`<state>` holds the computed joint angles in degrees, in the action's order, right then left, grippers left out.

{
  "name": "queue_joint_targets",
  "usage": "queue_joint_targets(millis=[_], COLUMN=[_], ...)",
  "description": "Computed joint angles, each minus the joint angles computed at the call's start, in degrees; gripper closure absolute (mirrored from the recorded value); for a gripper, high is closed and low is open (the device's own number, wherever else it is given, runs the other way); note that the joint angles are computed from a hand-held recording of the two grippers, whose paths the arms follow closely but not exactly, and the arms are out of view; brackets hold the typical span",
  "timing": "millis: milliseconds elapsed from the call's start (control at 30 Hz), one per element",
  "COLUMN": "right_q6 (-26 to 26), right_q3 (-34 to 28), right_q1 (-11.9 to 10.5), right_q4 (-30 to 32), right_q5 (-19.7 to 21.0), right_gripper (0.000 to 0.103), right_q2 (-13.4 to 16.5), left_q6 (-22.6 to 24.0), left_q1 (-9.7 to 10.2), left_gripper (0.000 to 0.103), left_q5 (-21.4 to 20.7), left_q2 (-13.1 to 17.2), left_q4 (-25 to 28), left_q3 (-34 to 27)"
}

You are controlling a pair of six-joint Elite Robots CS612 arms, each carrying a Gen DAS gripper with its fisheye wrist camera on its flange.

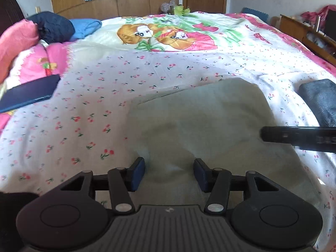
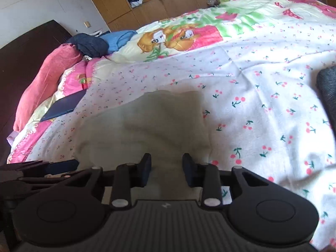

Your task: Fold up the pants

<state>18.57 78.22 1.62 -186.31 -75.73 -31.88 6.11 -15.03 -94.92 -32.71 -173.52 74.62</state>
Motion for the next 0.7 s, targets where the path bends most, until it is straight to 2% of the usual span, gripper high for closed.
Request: queue_joint_targets(millis=[33, 133, 367, 567, 633, 700], right_q6=[-0.39, -1.91, -2.03, 0.37, 0.98, 1.2], right_q3=[1.64, 4.86, 9.04, 12.47, 13.57, 14.44], right_q1=[0.13, 0.6, 1.81, 2.07, 2.17, 2.33], right_q4=[-1.13, -1.49, 0.86, -1.63, -2.89, -4.44], right_q5=[0.0, 0.38, -2.87, -2.61, -2.47, -2.64], right_gripper=[0.058, 0.058, 0.056, 0.056, 0.056, 0.056], right_q2=[-0.98, -2.83, -5.52, -7.38, -7.95, -8.36], left_q6=[-0.92, -2.79, -5.17, -6.55, -6.95, -7.55], left_q1=[-0.17, -0.82, -1.81, -2.54, -2.83, -3.1], left_gripper=[0.039, 0.039, 0.036, 0.021, 0.009, 0.003], left_q5=[0.67, 2.95, 4.29, 6.27, 7.34, 8.46], left_q2=[-0.81, -2.71, -6.39, -7.9, -8.17, -8.41], left_q4=[-1.03, -3.21, -10.62, -15.74, -17.51, -19.07], left_q3=[1.52, 5.19, 12.75, 16.3, 17.33, 18.35])
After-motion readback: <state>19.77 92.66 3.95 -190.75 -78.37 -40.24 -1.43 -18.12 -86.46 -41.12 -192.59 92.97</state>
